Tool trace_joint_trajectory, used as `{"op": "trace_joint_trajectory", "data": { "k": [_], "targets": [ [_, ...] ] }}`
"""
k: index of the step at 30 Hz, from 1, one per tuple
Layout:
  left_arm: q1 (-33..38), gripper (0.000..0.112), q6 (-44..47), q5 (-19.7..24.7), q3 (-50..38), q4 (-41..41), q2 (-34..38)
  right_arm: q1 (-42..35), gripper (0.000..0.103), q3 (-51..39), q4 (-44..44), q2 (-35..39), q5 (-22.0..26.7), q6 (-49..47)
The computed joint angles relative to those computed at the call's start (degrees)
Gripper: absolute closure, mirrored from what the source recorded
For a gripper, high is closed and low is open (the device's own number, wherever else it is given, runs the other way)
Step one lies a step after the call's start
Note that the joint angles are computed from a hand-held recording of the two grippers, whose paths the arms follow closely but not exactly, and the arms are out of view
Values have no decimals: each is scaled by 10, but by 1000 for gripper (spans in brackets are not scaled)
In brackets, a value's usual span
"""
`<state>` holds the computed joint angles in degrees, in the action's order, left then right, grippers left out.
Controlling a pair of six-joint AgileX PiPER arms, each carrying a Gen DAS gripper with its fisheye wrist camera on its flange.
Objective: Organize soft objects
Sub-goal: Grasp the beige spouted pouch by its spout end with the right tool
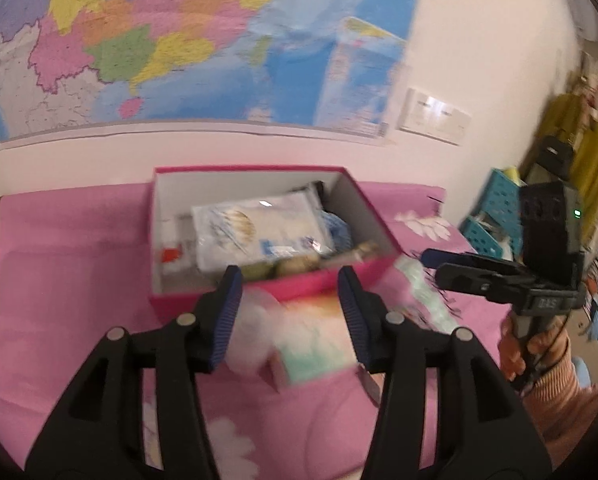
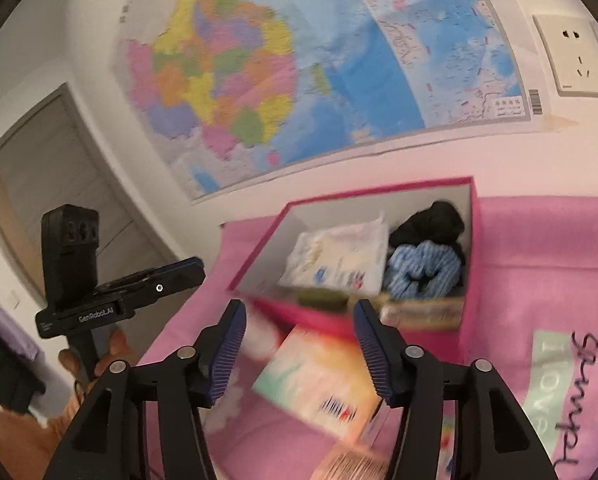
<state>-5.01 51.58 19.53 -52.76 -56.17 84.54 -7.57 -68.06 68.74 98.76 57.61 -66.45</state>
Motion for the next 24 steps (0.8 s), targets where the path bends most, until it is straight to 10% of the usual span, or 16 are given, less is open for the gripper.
{"op": "trace_joint_trajectory", "data": {
  "k": [13, 24],
  "targets": [
    [-154, 59, 94, -69, 96, -94, 66, -82, 44, 205, -37, -57, 10, -78],
    [-168, 74, 104, -23, 50, -117, 173, -101, 44, 253, -36, -33, -66, -82]
  ]
}}
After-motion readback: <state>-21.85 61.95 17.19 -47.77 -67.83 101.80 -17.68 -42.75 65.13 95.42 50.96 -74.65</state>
